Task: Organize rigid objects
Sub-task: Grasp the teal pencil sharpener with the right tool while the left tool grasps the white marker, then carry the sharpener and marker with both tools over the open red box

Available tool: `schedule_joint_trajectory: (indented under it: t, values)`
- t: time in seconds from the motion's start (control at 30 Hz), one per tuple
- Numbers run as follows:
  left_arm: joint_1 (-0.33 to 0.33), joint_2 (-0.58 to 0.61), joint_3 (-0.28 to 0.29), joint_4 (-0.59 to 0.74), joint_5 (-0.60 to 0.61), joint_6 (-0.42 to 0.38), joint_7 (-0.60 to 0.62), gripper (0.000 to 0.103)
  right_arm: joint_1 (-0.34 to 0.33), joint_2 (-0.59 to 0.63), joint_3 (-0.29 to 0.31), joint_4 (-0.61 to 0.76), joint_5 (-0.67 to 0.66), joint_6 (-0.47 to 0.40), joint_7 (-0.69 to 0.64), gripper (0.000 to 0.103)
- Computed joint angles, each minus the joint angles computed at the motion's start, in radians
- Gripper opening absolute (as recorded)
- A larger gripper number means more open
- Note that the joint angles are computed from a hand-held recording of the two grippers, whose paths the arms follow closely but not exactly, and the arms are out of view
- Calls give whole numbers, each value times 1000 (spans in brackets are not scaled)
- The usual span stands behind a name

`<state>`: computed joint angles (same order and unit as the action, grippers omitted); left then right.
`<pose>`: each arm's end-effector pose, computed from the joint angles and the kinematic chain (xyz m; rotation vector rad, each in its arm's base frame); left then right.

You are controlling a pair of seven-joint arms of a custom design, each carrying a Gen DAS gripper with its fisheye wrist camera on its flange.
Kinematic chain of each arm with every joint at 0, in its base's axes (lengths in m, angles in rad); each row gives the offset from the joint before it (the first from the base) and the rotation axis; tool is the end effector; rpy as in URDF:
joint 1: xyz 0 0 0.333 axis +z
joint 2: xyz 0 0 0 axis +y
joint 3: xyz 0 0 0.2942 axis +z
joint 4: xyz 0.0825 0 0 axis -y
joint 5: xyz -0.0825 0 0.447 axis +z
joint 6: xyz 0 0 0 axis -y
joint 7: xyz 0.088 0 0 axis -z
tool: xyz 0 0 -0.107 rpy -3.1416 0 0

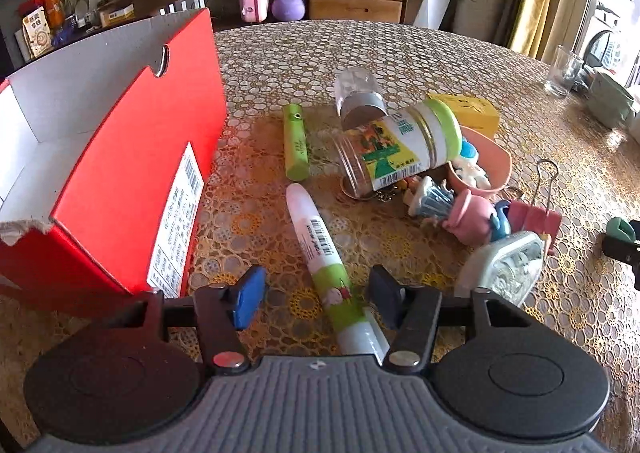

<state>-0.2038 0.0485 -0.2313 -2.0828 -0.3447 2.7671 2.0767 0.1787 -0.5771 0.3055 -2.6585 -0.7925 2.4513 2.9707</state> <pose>0.5978 -0.2607 0.4198 -1.1994 2.4391 -0.8454 0.4133 0.2051 0.3995 -1.4491 2.1465 -0.9737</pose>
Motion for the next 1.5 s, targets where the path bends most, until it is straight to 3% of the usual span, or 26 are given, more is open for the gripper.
schedule_joint_trajectory:
  t: [0.1, 0.17, 0.37, 0.47, 0.83, 0.97, 1.27, 1.5]
  values:
    - [0, 1, -2, 3, -15, 3, 16, 40, -3, 2, 0, 0, -2, 11, 9, 44]
    - [2, 5, -3, 10, -37, -6, 35, 32, -2, 2, 2, 1, 0, 10, 15, 37]
    - [2, 14, -3, 20, -22, -1, 45, 22, 7, 14, 7, 18, 11, -14, 19, 33]
    - [-7, 11, 2, 8, 78, 33, -1, 17, 17, 13, 8, 23, 22, -27, 32, 32]
    - [4, -54, 10, -21, -69, -12, 146, 17, 72, -20, 35, 78, 74, -72, 86, 32]
    - [1, -104, 34, -31, -145, -81, 211, 17, 90, -12, 53, 127, 77, -95, 84, 32]
    - [-4, -197, 99, -44, -265, -184, 345, 17, 107, 83, 68, 287, 37, -89, 51, 32]
    - [26, -204, 134, 31, -296, -305, 372, 17, 133, 209, 43, 437, 4, -59, -18, 32]
